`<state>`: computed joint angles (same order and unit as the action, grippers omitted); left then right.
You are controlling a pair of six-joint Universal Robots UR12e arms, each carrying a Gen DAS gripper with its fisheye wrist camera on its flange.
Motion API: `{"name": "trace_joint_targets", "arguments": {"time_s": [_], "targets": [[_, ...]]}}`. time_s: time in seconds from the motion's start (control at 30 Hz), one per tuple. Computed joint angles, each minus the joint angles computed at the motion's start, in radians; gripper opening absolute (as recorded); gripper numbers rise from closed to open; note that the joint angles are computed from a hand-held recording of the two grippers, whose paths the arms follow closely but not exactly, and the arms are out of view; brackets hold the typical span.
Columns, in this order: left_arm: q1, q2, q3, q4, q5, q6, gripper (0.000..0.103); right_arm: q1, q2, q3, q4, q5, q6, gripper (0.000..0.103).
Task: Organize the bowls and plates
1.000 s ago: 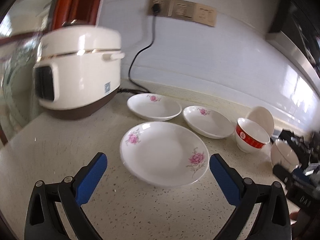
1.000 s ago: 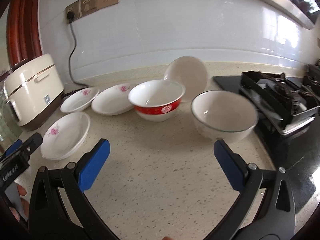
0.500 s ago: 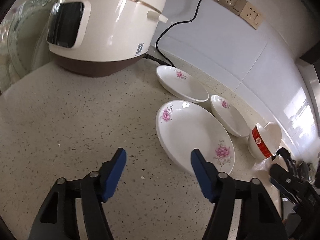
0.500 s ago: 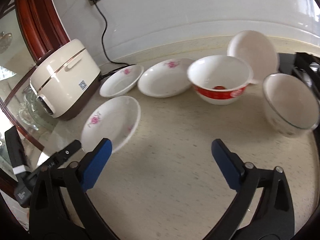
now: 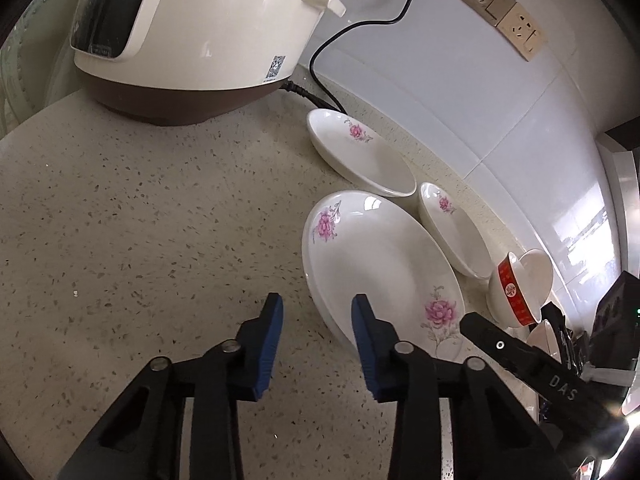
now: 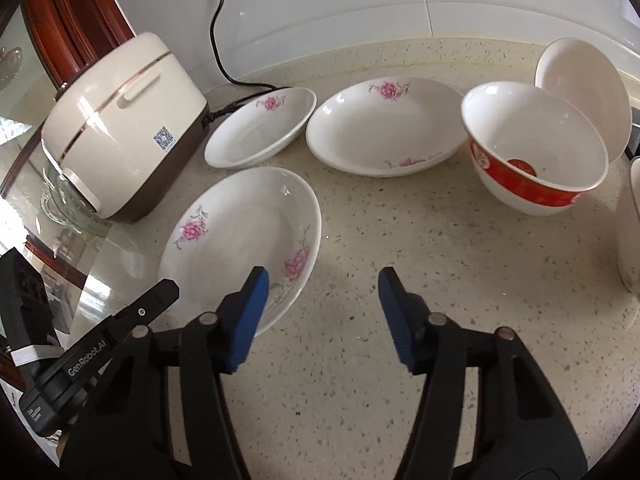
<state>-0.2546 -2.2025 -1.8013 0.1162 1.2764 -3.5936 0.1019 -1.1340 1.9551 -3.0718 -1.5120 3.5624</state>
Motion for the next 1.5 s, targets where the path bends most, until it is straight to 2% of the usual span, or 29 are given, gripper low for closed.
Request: {"name": "trace_joint_targets", "arguments": {"time_s": [0.1,0.23,0.3,0.43,0.5,0.67,0.93,1.5], "targets": [[0.000,-0.005,0.008,-0.004,-0.003,0.003,0.035,0.003,0.009,-0.013,0.011,0.001,-0.008,0.055],[0.002,-0.009,0.021,-0.025,-0.018,0.021,0.030,0.004,0.024,-0.024,0.021,0.007,-0.015,0.040],[0.002,-0.013,0.025,-0.030,-0.031,0.027,0.023,0.007,0.029,-0.032,0.027,0.003,-0.026,0.035],[-0.001,-0.020,0.035,-0.031,-0.033,0.031,0.021,0.009,0.038,-0.040,0.026,0.020,-0.042,0.022],[0.000,-0.019,0.034,-0.030,-0.034,0.034,0.021,0.016,0.040,-0.044,0.030,0.003,-0.044,0.022],[0.006,-0.007,0.012,-0.020,-0.030,0.034,0.021,0.021,0.039,-0.042,0.027,0.012,-0.044,0.022],[0.029,0.023,-0.042,0.019,-0.008,0.011,0.021,0.056,0.041,-0.060,0.025,0.016,-0.073,0.022],[0.120,0.081,-0.149,0.077,0.083,-0.051,0.021,0.140,0.112,-0.186,0.106,0.115,-0.145,0.022]]}}
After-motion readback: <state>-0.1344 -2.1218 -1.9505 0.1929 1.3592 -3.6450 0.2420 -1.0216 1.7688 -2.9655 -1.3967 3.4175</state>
